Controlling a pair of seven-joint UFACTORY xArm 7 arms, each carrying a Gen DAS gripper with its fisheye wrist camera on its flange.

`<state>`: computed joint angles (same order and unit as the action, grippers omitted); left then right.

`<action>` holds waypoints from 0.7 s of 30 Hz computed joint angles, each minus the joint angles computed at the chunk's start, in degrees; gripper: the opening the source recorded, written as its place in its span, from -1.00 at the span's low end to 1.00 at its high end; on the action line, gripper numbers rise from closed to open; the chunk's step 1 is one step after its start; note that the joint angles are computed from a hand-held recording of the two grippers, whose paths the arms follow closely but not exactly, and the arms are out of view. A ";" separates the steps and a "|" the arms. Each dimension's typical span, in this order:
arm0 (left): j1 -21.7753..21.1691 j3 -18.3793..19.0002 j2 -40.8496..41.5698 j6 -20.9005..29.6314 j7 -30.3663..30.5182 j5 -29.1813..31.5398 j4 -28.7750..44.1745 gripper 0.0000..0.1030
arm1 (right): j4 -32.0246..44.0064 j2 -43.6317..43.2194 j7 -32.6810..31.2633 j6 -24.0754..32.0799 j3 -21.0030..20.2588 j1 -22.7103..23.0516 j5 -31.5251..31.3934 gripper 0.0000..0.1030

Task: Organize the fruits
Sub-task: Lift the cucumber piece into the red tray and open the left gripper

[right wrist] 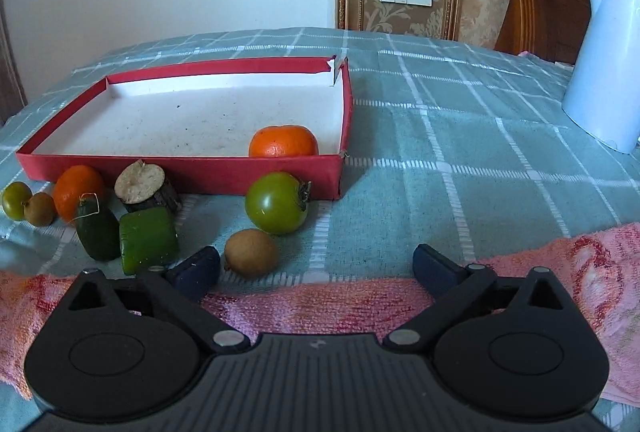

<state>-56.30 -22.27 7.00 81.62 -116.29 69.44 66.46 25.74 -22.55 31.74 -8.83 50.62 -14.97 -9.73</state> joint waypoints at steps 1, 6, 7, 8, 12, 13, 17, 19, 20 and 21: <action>0.32 0.27 0.08 -0.49 0.63 0.38 0.31 -0.42 | 0.05 0.10 0.02 -0.05 0.02 -0.04 -0.01 1.00; 3.32 2.30 0.31 -5.17 3.85 1.36 2.08 -0.42 | 0.06 0.14 -0.06 -0.05 -0.09 0.01 0.00 1.00; 4.08 2.74 0.33 -6.45 4.25 1.43 2.30 -0.42 | 0.04 0.12 -0.06 -0.05 -0.10 0.04 0.01 1.00; 4.88 3.21 0.37 -7.76 4.59 1.49 2.46 -0.42 | 0.03 0.16 -0.10 -0.09 -0.16 0.03 -0.01 1.00; 7.85 4.96 1.24 -10.81 5.41 0.84 3.48 -0.42 | -0.01 0.08 -0.08 -0.05 -0.17 0.12 0.04 1.00; 8.37 5.33 1.57 -11.19 5.49 0.70 3.68 -0.42 | -0.01 0.09 -0.08 -0.05 -0.20 0.16 0.05 1.00; 10.53 6.90 2.51 -13.91 5.42 -0.12 4.08 -0.42 | -0.03 0.06 -0.09 -0.04 -0.22 0.21 0.07 1.00; 11.33 7.52 3.17 -14.99 5.53 -0.22 4.50 -0.42 | -0.04 0.04 -0.08 -0.04 -0.25 0.22 0.06 1.00; 11.70 7.84 3.63 -15.35 6.08 -0.47 4.91 -0.42 | -0.05 0.08 -0.10 -0.07 -0.32 0.28 0.05 1.00; 12.06 8.16 4.00 -15.97 6.37 -0.74 5.24 -0.42 | 0.02 0.12 -0.12 -0.01 -0.36 0.34 0.05 1.00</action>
<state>-44.23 -14.10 11.00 65.65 -109.92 68.69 71.70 25.75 -22.43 31.61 -8.84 50.26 -14.63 -9.68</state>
